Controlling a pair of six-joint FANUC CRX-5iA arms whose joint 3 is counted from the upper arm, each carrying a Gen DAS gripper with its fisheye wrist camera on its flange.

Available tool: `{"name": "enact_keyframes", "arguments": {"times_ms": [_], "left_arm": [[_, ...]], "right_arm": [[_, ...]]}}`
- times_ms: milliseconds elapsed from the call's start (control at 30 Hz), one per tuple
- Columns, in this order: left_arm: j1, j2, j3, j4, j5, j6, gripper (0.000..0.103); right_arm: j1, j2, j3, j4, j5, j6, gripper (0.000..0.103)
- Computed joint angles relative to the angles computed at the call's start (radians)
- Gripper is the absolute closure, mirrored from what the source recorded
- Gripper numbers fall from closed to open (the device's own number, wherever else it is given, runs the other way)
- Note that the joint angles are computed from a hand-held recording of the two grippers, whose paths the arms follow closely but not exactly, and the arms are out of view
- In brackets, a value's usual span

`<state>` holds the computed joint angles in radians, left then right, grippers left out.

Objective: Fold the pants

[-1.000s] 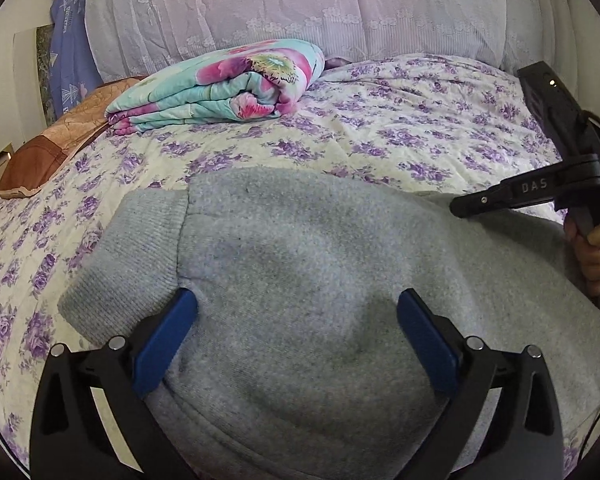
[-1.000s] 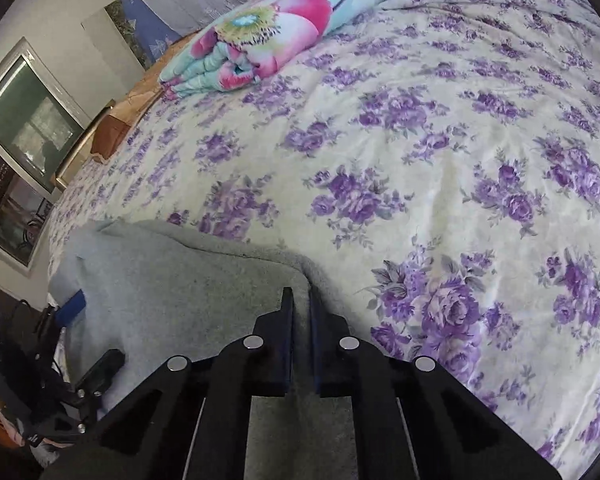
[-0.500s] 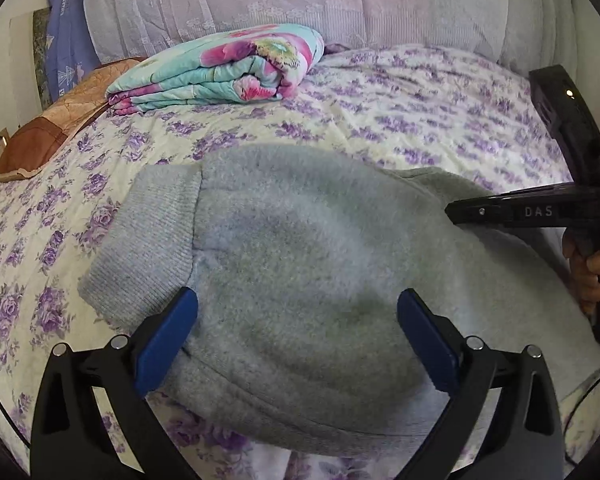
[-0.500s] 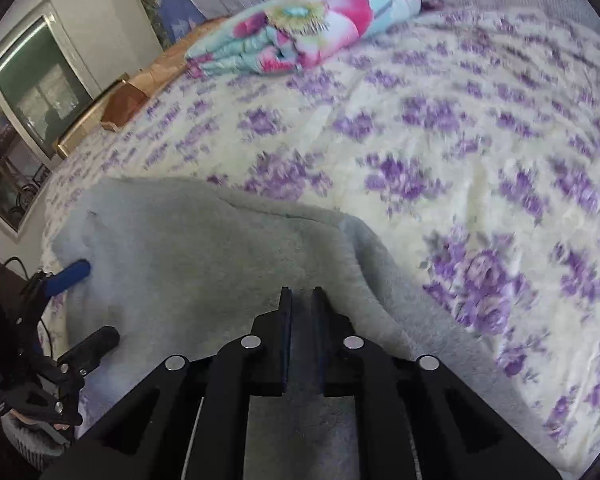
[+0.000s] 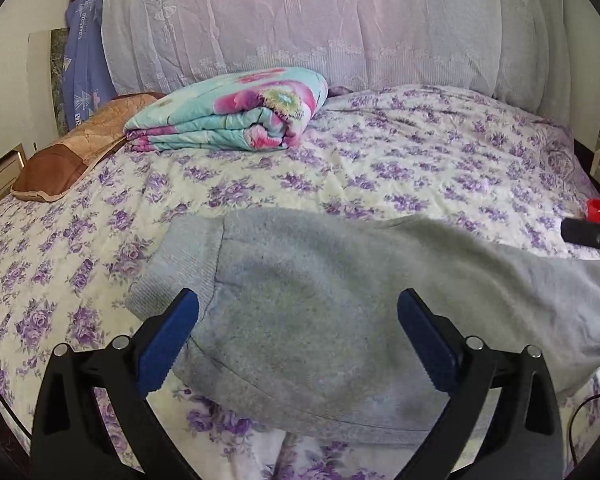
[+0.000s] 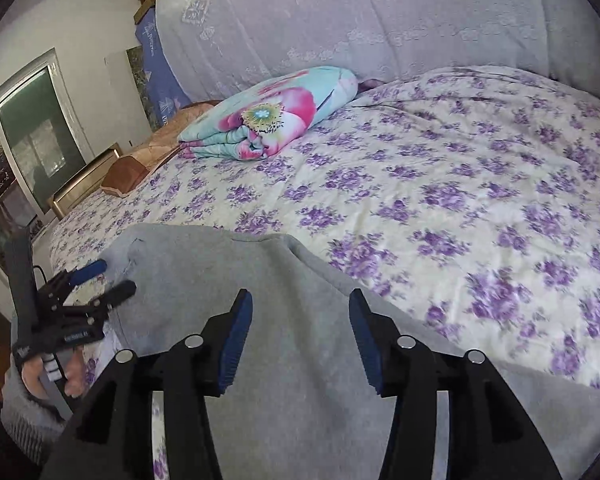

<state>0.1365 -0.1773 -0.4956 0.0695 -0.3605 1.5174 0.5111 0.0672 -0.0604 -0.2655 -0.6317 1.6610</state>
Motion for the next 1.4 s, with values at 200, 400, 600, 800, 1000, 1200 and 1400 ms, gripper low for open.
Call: {"name": "enact_keyframes", "arguments": {"times_ms": [200, 400, 600, 800, 1000, 1200, 1400], "left_arm": [[-0.059, 0.123, 0.127, -0.210, -0.167, 0.186, 0.005], [-0.101, 0.083, 0.119, -0.288, -0.163, 0.239, 0.006], [-0.076, -0.034, -0.013, -0.018, -0.021, 0.008, 0.005], [-0.127, 0.002, -0.035, 0.101, 0.008, -0.097, 0.005], [-0.207, 0.030, -0.004, 0.058, -0.006, -0.062, 0.005], [-0.290, 0.150, 0.133, -0.092, -0.091, 0.083, 0.005], [-0.276, 0.244, 0.167, -0.026, -0.150, 0.070, 0.004]], "right_arm": [[-0.025, -0.059, -0.156, 0.071, -0.020, -0.140, 0.037], [-0.036, -0.131, -0.260, 0.060, 0.066, -0.177, 0.037], [-0.079, -0.381, -0.506, 0.277, 0.233, -0.532, 0.037], [-0.314, -0.437, -0.514, 0.006, 0.117, -0.534, 0.036], [-0.413, -0.324, -0.429, -0.207, 0.104, -0.416, 0.026], [-0.426, -0.270, -0.409, -0.255, 0.182, -0.396, 0.020], [-0.420, -0.259, -0.418, -0.289, 0.261, -0.316, 0.020]]}}
